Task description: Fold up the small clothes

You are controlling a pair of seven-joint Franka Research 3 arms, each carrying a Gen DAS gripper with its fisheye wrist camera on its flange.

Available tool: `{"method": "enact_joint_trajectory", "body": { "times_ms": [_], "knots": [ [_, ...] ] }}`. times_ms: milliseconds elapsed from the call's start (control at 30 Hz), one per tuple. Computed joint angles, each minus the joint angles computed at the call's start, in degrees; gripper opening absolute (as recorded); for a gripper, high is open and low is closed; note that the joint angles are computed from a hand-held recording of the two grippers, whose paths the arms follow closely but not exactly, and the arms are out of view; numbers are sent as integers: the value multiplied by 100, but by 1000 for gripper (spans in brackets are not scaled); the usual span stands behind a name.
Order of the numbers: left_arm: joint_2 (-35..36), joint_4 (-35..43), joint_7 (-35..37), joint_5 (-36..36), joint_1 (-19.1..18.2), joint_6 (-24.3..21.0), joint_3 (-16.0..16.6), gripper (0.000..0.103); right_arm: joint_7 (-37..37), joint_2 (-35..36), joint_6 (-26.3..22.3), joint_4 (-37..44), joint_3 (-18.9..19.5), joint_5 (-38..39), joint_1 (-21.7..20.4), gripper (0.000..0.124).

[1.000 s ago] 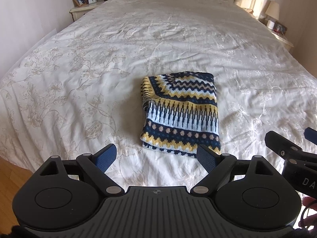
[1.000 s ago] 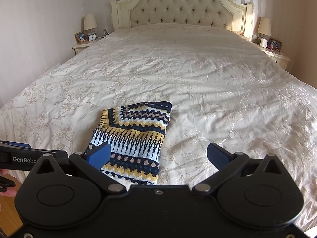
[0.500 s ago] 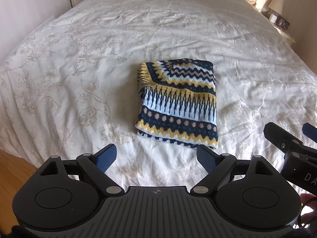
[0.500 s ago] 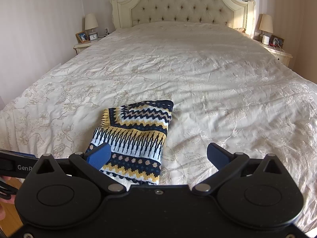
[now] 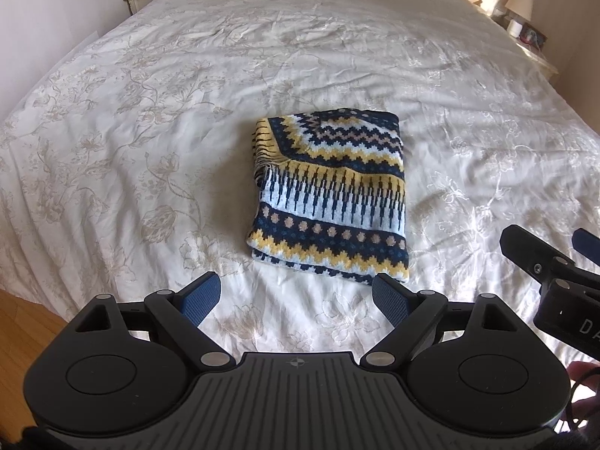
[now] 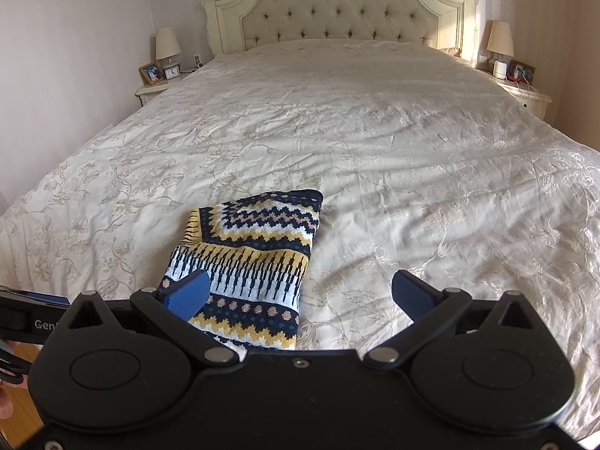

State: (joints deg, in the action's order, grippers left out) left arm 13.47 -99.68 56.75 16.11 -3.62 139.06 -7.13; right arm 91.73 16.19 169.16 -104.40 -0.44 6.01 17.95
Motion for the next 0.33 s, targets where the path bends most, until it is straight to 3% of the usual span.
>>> {"method": "enact_joint_trajectory", "body": {
  "times_ms": [333],
  "knots": [
    [136, 142, 58, -89, -18, 9, -26, 88, -27, 42, -54, 54, 13, 69, -35, 102]
  ]
}}
